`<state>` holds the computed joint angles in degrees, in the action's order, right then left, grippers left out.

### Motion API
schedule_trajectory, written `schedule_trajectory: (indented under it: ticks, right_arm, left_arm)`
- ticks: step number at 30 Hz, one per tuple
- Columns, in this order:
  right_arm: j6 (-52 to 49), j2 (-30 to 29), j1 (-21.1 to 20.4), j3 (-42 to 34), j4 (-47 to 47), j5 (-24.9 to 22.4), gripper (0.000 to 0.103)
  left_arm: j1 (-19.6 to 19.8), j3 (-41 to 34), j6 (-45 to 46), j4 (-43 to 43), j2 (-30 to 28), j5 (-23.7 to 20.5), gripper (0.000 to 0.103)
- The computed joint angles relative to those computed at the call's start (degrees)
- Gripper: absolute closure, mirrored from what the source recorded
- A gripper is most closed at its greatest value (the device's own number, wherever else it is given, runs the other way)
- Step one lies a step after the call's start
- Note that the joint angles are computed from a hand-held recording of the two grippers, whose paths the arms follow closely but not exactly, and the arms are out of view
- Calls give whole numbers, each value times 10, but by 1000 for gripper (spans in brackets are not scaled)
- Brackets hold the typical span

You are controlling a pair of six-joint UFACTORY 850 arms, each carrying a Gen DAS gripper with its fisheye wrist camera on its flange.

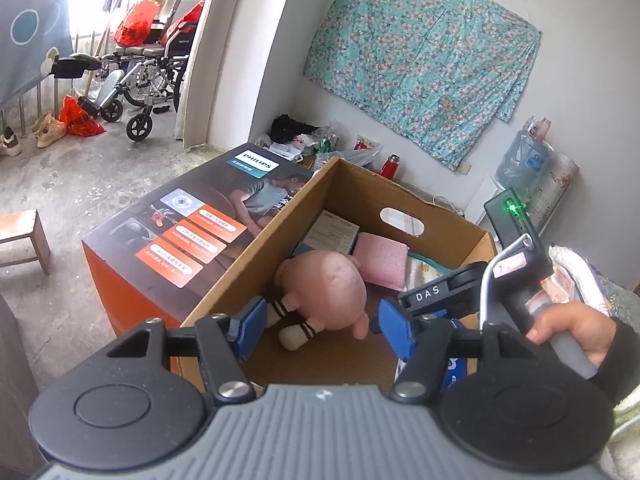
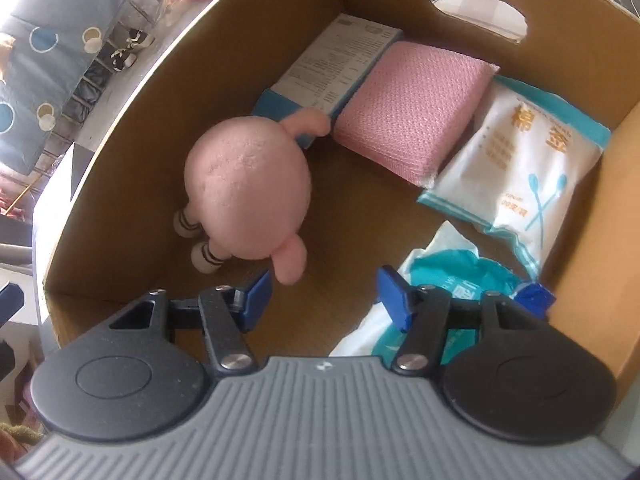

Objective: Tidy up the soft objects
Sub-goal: 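Move the right tool to the light blue knitted towel on the bed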

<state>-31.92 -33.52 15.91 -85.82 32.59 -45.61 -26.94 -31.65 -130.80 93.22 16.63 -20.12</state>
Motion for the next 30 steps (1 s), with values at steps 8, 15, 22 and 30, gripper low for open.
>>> schedule_trajectory:
  ticks: [8, 15, 22, 30]
  right_arm:
    - [-78, 52, -15, 58, 94, 39, 44]
    - [-272, 161, -87, 179, 337, 23, 42]
    - [-322, 269, -198, 290, 427, 11, 41]
    - [-293, 342, -367, 359, 442, 47, 39]
  left_arm:
    - [-6, 0, 11, -8, 11, -9, 36]
    - [-22, -17, -17, 48, -2, 0, 23]
    - [-55, -78, -81, 161, -73, 28, 20]
    - [-112, -209, -113, 301, -210, 71, 20]
